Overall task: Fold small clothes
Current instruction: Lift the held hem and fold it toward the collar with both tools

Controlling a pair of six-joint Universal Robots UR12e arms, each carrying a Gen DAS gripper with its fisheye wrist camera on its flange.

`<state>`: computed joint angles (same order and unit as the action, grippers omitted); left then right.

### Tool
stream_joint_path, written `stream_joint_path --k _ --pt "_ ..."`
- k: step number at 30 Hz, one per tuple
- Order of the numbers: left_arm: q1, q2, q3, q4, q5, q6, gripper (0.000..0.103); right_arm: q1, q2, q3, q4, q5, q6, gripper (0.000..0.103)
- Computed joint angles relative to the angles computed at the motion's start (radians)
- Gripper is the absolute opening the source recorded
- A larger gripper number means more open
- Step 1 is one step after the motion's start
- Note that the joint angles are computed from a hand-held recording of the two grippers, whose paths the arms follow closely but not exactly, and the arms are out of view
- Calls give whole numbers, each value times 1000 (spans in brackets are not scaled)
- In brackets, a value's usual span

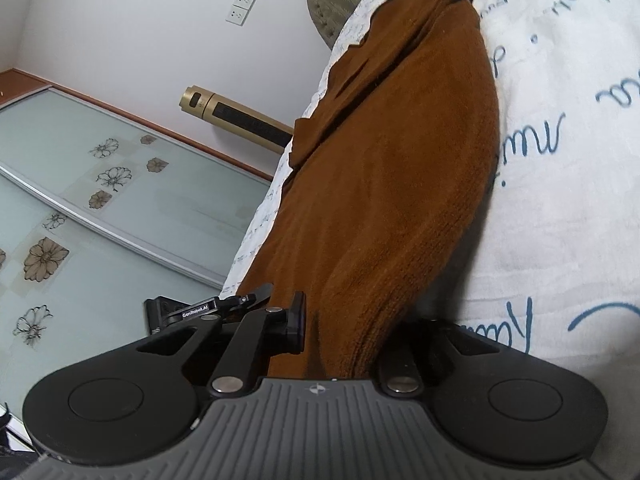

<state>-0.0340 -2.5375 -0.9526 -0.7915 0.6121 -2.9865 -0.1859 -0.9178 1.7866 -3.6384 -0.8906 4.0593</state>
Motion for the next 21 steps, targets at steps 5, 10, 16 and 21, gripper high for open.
stream_joint_path --k 5,10,16,21 --pt "-11 -20 32 33 14 -40 5 5 0 -12 9 -35 -15 14" --pt "-7 -32 45 17 -35 -56 3 12 -1 -40 66 -60 -66 12" --pt "4 1 -2 -39 -36 16 2 2 3 -23 92 -7 -57 10" --pt "18 -1 -8 -105 -85 -17 3 11 5 -9 38 -26 -81 18"
